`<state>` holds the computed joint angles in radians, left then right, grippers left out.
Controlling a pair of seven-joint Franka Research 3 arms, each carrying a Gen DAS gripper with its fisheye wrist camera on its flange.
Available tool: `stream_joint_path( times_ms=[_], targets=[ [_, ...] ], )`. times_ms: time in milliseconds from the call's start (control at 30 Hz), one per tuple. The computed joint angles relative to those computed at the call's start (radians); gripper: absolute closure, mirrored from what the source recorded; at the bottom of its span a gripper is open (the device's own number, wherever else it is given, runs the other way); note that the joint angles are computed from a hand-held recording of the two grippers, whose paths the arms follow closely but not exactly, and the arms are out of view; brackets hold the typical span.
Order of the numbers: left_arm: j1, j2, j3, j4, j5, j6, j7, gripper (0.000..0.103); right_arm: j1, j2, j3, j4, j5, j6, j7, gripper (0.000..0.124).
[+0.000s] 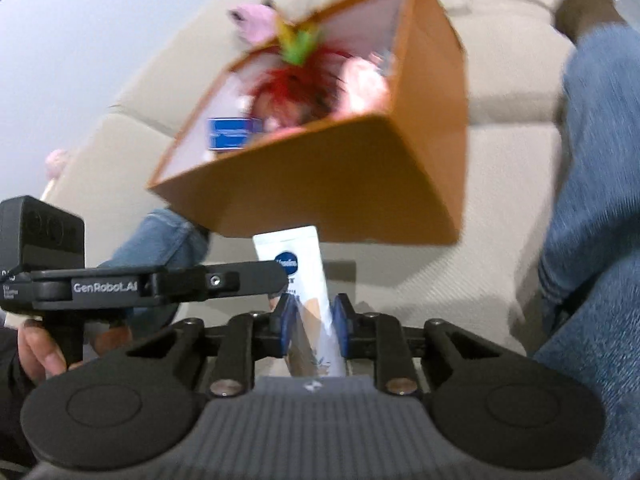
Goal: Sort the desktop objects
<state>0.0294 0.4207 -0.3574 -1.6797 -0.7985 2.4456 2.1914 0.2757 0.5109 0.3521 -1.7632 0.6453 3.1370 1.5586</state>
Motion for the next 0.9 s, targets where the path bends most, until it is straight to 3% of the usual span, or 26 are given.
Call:
stream_joint_path(
  times_ms=[67,333,433,533,633,733,900],
  targets=[
    [0.011,-0.038,-0.009,-0.037,-0.004,0.003,0.079,0.078,0.023,-0.009,-0.019,-0.004,-0.035,-0.001,-0.017,0.095],
    [-0.019,-0.12,0.036,-0.092,0.085,-0.09,0.199,0.078,0.217,-0.071,-0.234,-0.043,-0.252,-0.074,0.056,0.098],
    [-0.035,-0.155,0.049,-0.133,0.106,-0.076,0.251,0.078,0.221,-0.081,-0.232,-0.058,-0.296,-0.093,0.054,0.101],
    [-0.042,-0.176,0.058,-0.15,0.091,-0.075,0.286,0.078,0.272,-0.085,-0.289,-0.064,-0.359,-0.118,0.113,0.102],
    [-0.058,-0.18,0.069,-0.151,0.083,-0.063,0.279,0.079,0.305,-0.088,-0.329,-0.072,-0.415,-0.128,0.182,0.102],
    [-0.074,-0.185,0.077,-0.166,0.092,-0.026,0.241,0.091,0.323,-0.096,-0.351,-0.086,-0.456,-0.132,0.24,0.101],
    [-0.079,-0.208,0.082,-0.199,0.069,0.04,0.188,0.094,0.375,-0.097,-0.423,-0.087,-0.547,-0.126,0.374,0.101]
  ],
)
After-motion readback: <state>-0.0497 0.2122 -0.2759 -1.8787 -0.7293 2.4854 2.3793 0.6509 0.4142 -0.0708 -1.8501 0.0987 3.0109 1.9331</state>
